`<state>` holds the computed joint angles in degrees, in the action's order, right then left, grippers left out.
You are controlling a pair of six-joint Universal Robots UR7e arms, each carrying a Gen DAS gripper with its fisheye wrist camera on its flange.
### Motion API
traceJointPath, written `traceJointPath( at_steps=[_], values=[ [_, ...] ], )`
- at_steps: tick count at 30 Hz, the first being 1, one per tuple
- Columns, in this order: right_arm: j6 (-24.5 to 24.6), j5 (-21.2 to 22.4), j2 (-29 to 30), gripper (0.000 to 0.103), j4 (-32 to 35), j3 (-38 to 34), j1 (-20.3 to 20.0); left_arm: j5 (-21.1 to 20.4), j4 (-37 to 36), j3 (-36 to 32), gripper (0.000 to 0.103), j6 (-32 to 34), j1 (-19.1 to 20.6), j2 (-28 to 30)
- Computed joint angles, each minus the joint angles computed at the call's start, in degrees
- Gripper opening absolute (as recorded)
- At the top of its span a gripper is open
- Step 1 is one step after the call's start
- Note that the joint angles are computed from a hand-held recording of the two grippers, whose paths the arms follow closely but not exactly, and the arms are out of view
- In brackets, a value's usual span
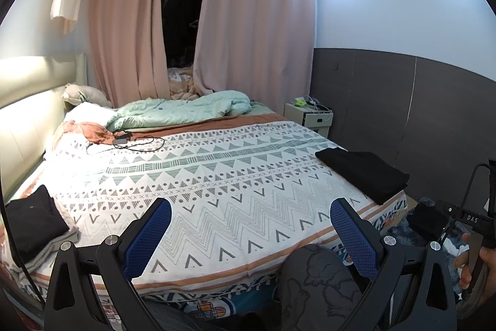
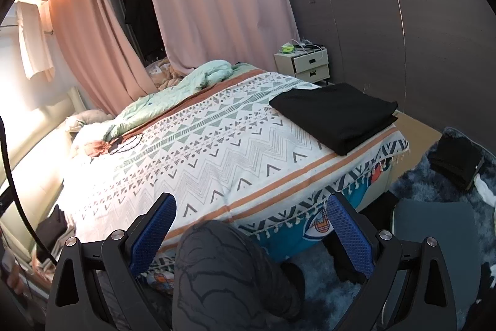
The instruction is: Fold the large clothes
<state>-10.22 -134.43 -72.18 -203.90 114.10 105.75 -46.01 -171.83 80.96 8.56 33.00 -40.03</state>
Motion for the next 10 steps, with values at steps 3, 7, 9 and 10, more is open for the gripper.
traceJointPath(
  at_steps=[3,7,9,10],
  values=[
    [0.11,0.01,0.17,0.098,0.09,-0.02,-0.05,-0.14,0.00,0.60,0.102,-0.40,-0.01,-0.47],
    [0.11,0.11,0.20,0.098,-0.21,0.13,-0.12,0.19,-0.77,1.88,0.102,-0.82,-0.14,-1.26],
    [0.18,0.44,0.13,0.098,-0.81,0.52,-0.19,0.39,-1.56,2.45,0.102,-0.61,-0.21,-1.48],
    [0.26,0.38,0.17,0.098,-1.14,0.79,-0.10,0.52,-2.00,2.81,0.102,-0.50,-0.27,-1.68]
  ],
)
